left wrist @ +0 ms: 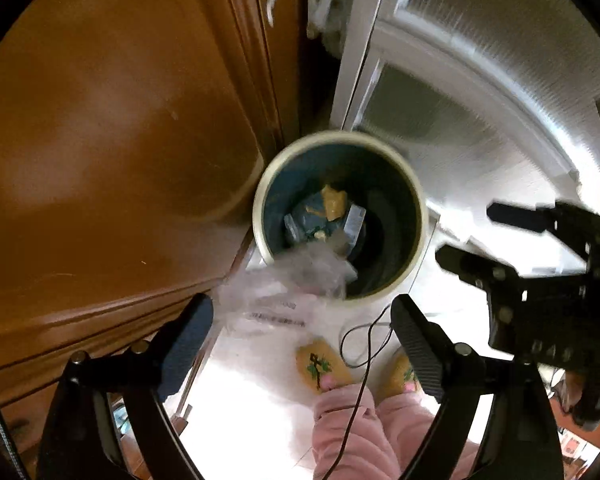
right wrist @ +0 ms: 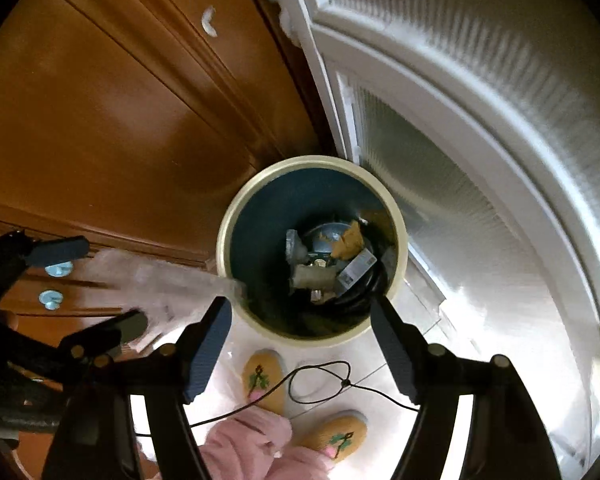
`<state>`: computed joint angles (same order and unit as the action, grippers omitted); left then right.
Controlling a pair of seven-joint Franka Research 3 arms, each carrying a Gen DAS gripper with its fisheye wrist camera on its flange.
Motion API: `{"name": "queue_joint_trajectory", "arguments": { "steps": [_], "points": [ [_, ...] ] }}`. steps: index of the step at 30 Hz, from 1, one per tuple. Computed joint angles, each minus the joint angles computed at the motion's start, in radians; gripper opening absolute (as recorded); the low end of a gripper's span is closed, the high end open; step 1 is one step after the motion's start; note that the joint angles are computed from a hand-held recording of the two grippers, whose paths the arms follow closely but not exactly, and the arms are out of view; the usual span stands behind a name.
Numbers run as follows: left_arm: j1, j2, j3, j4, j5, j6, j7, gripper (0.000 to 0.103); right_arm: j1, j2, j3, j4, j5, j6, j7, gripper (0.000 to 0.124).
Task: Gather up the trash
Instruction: 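Open both tools over the bin to drop the clamshell and sponge, then raise both tools from the bin back toward the counter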
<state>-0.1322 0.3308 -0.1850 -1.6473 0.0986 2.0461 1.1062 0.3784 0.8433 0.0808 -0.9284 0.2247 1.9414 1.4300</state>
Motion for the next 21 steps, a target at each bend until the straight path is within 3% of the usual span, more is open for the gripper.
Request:
{"name": "queue_joint_trajectory", "arguments": {
  "steps": [6, 13, 21],
  "points": [
    [-0.004, -0.043, 0.005, 0.030, 0.021, 0.033, -0.030, 0.090, 0.002, -0.067, -0.007, -0.015, -0.011, -0.038, 0.024, 0.073],
    [0.001, -0.077, 0.006, 0.021, 0.017, 0.084, -0.049, 0.092, -0.006, -0.107, -0.009, -0.032, -0.013, -0.011, 0.012, 0.073],
    [-0.010, -0.091, 0.000, 0.033, 0.022, 0.042, -0.057, 0.092, -0.018, -0.142, -0.001, -0.073, 0.009, 0.014, 0.023, 0.073]
  ]
}}
